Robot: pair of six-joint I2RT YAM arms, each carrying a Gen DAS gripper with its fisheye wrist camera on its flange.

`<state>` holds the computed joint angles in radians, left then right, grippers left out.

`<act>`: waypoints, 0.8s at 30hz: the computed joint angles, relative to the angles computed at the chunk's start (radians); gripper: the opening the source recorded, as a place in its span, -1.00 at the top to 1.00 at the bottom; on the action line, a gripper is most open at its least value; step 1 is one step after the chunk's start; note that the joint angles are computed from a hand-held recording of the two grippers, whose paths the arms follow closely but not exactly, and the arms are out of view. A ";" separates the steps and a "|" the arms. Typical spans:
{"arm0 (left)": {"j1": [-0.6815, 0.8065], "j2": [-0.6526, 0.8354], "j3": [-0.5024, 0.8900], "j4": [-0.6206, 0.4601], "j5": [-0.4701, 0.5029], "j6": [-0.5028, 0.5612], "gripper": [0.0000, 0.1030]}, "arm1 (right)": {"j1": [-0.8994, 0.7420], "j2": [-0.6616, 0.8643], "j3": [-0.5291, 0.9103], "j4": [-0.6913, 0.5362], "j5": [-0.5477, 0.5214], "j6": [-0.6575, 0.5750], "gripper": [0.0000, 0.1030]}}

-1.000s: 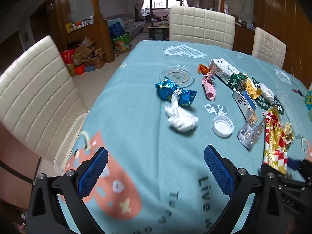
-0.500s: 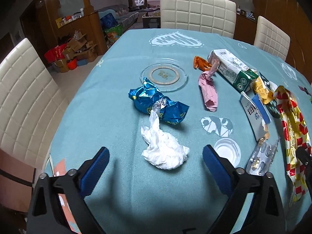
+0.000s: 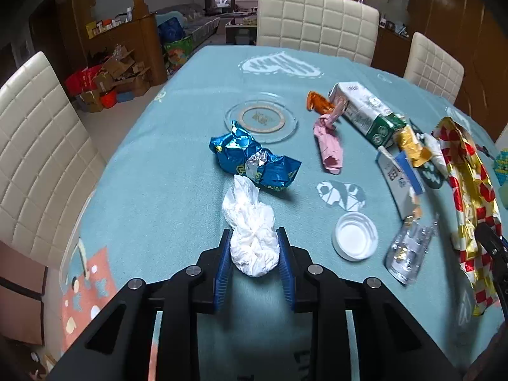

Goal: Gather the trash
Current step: 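Grasp the white tissue with the left gripper while the right gripper carries the wrapper to the bin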

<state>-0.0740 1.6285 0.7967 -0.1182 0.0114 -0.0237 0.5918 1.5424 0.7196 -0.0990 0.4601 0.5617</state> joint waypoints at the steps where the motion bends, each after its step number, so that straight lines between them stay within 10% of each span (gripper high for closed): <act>1: 0.000 -0.022 -0.012 -0.001 0.001 0.000 0.47 | 0.013 -0.013 -0.001 -0.004 0.007 -0.003 0.78; 14: 0.247 -0.284 -0.132 -0.047 0.057 0.066 0.47 | 0.188 0.101 0.227 -0.052 -0.085 -0.136 0.78; 24: 0.563 -0.240 -0.103 -0.027 0.170 0.158 0.47 | 0.302 0.445 0.672 -0.166 -0.180 -0.207 0.78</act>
